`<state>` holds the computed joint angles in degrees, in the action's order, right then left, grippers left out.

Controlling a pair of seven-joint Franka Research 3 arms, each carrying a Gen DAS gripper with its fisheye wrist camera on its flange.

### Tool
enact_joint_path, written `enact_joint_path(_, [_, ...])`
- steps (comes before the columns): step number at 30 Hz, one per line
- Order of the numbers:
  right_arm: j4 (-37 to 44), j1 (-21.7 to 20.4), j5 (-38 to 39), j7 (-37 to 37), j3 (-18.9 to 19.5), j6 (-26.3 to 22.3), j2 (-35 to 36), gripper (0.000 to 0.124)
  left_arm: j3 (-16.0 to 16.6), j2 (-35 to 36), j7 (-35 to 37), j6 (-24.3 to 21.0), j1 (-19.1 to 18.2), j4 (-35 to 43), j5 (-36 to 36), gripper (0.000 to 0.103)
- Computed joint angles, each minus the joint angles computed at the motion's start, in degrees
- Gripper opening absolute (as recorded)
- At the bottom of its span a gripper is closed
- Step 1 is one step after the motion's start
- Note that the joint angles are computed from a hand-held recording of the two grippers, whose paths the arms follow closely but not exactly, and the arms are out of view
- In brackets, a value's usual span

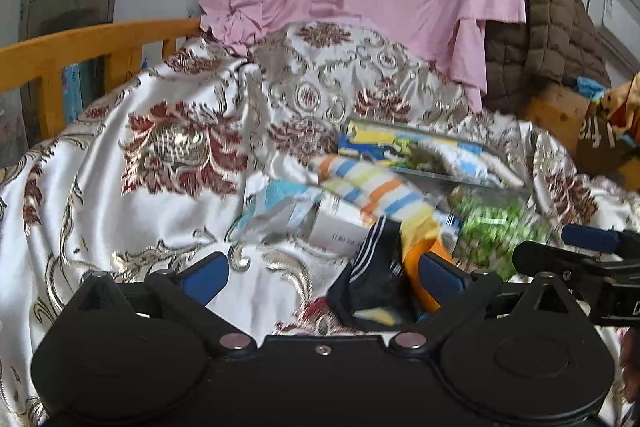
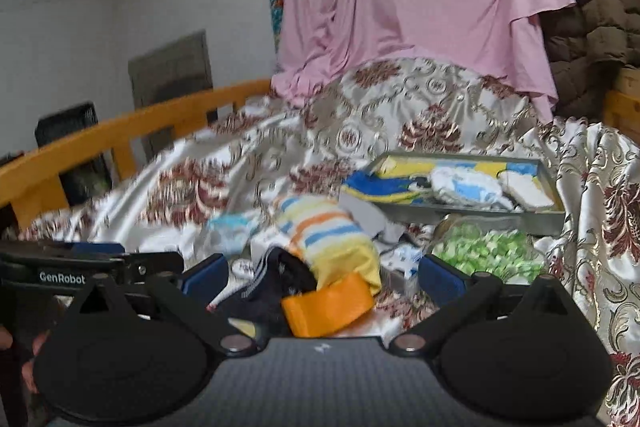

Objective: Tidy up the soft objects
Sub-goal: 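Move both tools back over the pile toward the socks and orange strap, then grasp navy sock with left tool while right tool grasps orange strap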

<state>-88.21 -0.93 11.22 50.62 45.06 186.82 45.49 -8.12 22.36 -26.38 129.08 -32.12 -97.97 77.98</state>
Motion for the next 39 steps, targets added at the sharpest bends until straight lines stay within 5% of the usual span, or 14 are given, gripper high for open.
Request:
enact_joint_path(6, [3.6,11.0,4.5,3.8,-15.0,-5.8,-2.8,0.103,0.1,1.5,5.9,1.5,0.5,0.2,-0.8,0.101])
enact_joint_path(9, [5.3,14.3,6.3,4.4,-19.5,-9.3,-2.8,0.103,0.3,2.6,10.9,3.1,0.9,1.2,-1.7,0.101])
enact_joint_path(21, [10.6,21.0,9.7,1.9,-27.4,-9.6,0.4,0.103,3.0,5.1,18.7,20.3,4.3,2.2,-4.7,0.098])
enact_joint_path(26, [13.4,20.7,8.9,0.1,-26.8,-10.3,2.6,0.103,4.0,6.0,23.5,24.9,5.4,2.2,-7.0,0.091])
enact_joint_path(39, [17.0,23.4,6.7,-4.4,-28.3,-8.4,6.4,0.098,9.2,9.2,15.3,39.4,5.6,3.9,-7.8,0.063])
